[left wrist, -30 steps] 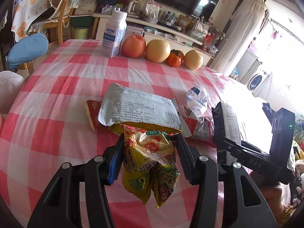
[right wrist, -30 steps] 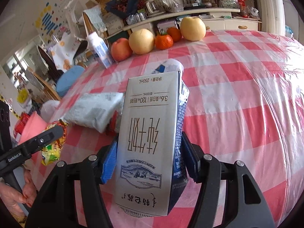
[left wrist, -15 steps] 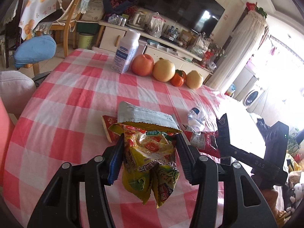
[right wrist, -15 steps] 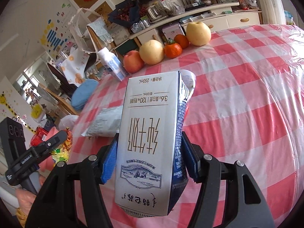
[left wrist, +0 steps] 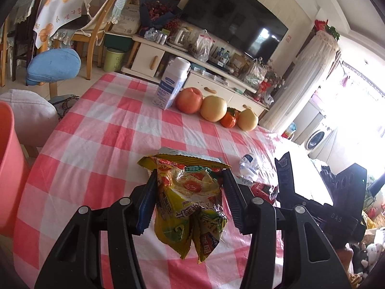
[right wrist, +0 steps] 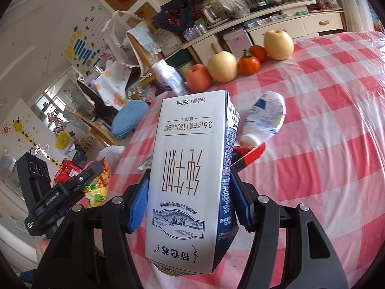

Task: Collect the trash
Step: 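Lift and carry both items toward the pink bucket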

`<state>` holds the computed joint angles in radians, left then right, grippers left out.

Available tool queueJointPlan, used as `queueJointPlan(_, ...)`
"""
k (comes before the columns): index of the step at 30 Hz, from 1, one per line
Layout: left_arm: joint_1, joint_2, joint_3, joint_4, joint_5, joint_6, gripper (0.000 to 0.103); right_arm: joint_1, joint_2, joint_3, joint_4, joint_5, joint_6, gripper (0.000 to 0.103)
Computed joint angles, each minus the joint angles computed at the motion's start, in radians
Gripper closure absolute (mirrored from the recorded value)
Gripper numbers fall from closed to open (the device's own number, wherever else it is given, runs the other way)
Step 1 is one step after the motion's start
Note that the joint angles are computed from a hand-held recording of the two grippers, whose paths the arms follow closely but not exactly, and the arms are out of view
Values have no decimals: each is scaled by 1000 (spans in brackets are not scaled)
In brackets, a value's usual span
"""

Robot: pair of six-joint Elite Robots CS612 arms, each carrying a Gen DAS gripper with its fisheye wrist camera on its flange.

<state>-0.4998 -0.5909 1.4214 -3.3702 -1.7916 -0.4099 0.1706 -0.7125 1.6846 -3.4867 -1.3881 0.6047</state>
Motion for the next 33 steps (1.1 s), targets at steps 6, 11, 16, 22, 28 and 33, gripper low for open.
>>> queueJointPlan(6,12,-3,9,-33,-5,-26,49,15,-4,-22,8,21,-13,41)
queueJointPlan(11,23,-6,16,-54,0,-49,49,30,-10,-40,24,18,-39,41)
queueJointPlan(16,28,-10,26,-70,22,-55,49,46,-7,-66,57,23,-64,41)
queueJointPlan(22,37,-15,37,-93,54,-75,49,71,11,-128,124,52,-105,41)
queueJointPlan(28,50,-26,59,-122,114,-98,49,100,34,-212,194,76,-162,41)
queueJointPlan(33,66,-34,81,-146,199,-142,49,129,74,-322,278,117,-221,41)
